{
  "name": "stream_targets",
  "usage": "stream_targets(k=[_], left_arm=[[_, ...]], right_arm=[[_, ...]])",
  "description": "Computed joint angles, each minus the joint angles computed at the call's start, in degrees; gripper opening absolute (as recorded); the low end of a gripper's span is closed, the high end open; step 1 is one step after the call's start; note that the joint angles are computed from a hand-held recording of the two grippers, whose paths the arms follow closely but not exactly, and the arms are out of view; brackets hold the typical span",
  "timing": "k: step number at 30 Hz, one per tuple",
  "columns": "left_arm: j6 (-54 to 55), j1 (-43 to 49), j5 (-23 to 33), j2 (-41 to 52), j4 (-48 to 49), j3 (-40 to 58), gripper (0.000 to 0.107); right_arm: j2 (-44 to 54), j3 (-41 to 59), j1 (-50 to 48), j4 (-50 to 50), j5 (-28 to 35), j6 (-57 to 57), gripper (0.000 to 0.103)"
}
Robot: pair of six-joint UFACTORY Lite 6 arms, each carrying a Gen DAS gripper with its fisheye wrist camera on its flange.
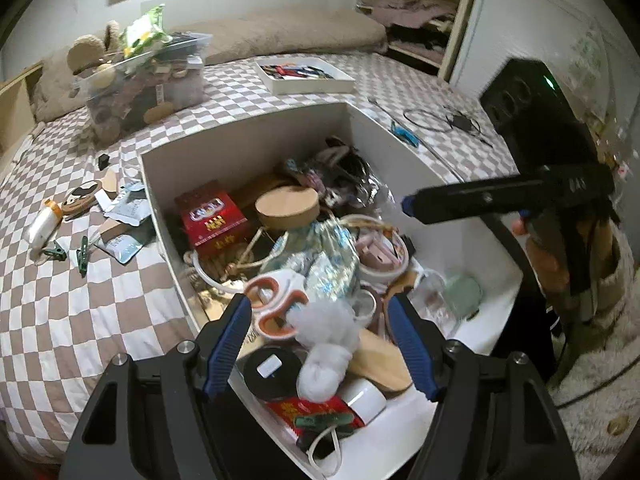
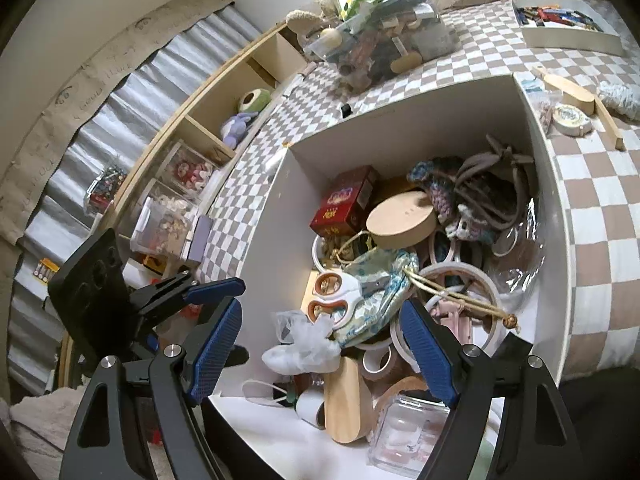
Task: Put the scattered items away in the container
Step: 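Withdraw both tools from the box back over the bed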
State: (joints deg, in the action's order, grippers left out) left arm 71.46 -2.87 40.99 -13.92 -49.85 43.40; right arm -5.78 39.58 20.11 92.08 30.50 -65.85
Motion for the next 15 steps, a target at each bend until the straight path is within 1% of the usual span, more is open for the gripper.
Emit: stream_targets(k=[9, 13, 15], left_arm=[[2.2, 2.57, -0.03, 1.79, -7.07, 3.32, 0.071], [2.29, 2.33, -0.54, 2.61, -8.76, 5.01, 0.072], [2.45, 2.05, -0.94, 2.91, -9.77, 5.6, 0.081]], right_arm=[[-2.51, -0.07, -1.6, 1.03, -0.38, -1.01, 0.082], [-4.11, -0.14, -1.44, 1.41, -2.33, -1.61, 0.082], [-5.41, -0.38, -0.9, 1.63, -4.42, -2.7, 0.082]])
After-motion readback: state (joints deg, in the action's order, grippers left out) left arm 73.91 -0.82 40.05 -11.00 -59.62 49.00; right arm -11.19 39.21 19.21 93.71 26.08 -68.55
